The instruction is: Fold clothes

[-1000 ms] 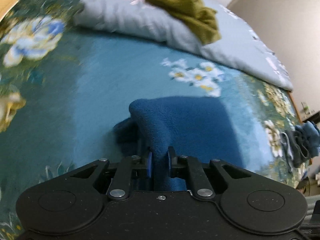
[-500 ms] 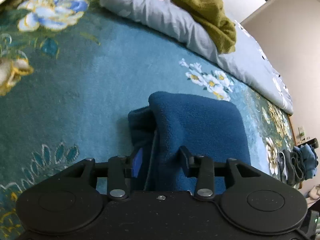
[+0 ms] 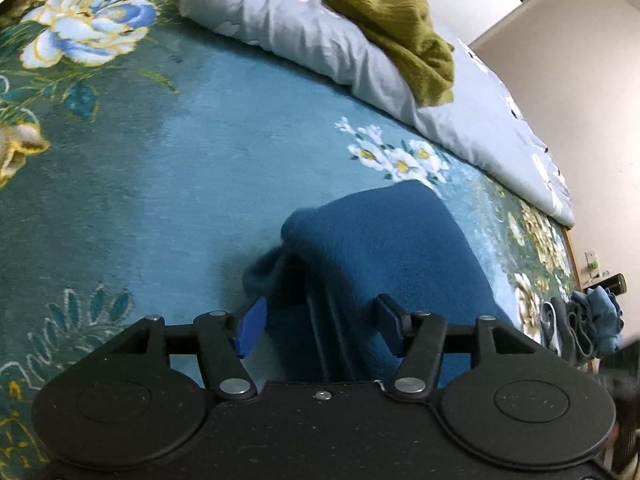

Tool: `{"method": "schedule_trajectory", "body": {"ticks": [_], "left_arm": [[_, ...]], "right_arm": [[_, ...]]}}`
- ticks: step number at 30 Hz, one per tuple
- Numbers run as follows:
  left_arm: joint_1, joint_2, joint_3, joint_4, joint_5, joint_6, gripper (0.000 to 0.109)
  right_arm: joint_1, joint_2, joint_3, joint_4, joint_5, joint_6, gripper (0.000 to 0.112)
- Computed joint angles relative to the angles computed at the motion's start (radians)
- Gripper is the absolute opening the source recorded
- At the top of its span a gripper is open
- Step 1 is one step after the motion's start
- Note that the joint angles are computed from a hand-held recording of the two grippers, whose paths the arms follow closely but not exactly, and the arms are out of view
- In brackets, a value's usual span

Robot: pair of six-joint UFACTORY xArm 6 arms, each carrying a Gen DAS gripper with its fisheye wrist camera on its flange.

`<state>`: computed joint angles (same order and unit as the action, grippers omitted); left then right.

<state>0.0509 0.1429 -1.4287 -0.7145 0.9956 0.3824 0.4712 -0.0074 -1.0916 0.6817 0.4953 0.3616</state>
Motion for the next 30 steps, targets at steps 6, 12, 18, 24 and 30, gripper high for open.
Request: {"method": "schedule_trajectory", "body": {"ticks": [6, 12, 18, 24, 30], "left_arm": [[-0.046, 0.008, -0.017, 0.018, -0.063, -0.053, 0.059], [-0.098, 0.100, -0.110, 0.040, -0.097, -0.146, 0.060], [-0.140, 0.159, -0.148, 0.079, -0.135, -0.246, 0.062], [-0.160, 0.170, -0.141, 0.092, -0.157, -0.253, 0.061], [-0.169, 0.174, -0.148, 0.087, -0.168, -0.229, 0.058]], "right_arm": [[-0.195, 0.196, -0.326, -0.045, 0.338, -0.270, 0.049], [-0.270, 0.445, -0.707, -0.090, 0.601, -0.409, 0.051], [-0.296, 0.444, -0.678, -0.058, 0.599, -0.444, 0.058], [-0.296, 0.255, -0.407, -0.010, 0.414, -0.419, 0.064], [-0.255, 0.006, -0.098, 0.037, 0.240, -0.289, 0.065]]}}
